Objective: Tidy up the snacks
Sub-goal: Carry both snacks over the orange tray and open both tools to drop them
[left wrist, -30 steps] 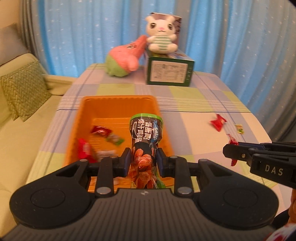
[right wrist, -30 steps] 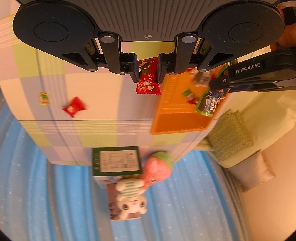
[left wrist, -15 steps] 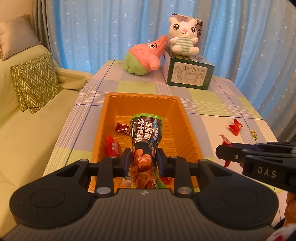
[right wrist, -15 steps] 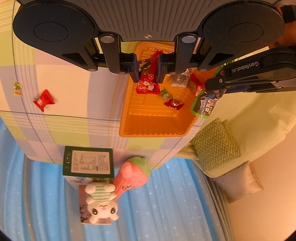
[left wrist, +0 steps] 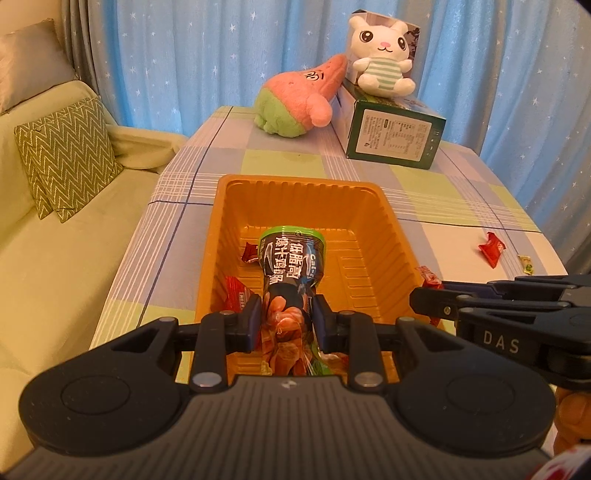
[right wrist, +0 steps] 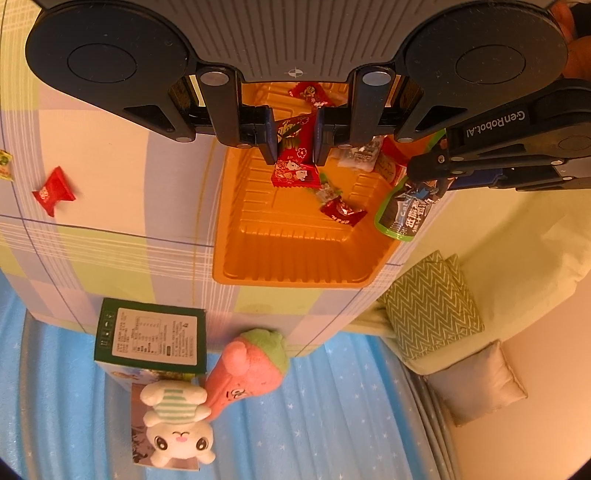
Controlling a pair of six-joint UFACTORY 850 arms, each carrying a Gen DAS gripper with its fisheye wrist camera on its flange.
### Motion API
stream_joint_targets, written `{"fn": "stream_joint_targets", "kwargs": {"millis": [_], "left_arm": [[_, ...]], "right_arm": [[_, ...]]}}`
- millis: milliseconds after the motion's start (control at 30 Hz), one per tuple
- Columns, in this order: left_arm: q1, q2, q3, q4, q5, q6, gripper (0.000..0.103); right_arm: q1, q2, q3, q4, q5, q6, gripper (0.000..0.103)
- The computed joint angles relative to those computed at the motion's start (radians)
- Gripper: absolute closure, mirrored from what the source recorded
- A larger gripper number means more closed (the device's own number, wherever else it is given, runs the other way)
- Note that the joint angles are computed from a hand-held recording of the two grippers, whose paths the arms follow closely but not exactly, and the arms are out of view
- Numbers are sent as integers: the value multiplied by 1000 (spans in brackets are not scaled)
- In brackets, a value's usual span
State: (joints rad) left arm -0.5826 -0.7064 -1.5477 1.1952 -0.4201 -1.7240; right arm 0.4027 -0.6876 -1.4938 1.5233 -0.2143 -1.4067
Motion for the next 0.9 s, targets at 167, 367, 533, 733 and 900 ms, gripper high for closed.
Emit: {"fn": "stream_joint_targets", "kwargs": {"millis": [167, 367, 533, 733, 900], "left_arm": [[25, -33, -35, -40, 24, 53, 77], [57, -86, -96, -144, 56, 177, 77], [71, -124, -144, -225, 70, 275, 76], [71, -134, -152, -243, 58, 303, 76], [67, -84, -87, -109, 58, 140, 76]], "right_arm": [[-1, -45, -53, -103, -2, 101, 82], [-3, -96, -114, -201, -11, 201, 82], [-4, -127, -152, -254, -19, 257, 83], [-3, -142, -169, -280, -29, 287, 82], [-2, -143, -169, -237, -38, 246, 82]]}}
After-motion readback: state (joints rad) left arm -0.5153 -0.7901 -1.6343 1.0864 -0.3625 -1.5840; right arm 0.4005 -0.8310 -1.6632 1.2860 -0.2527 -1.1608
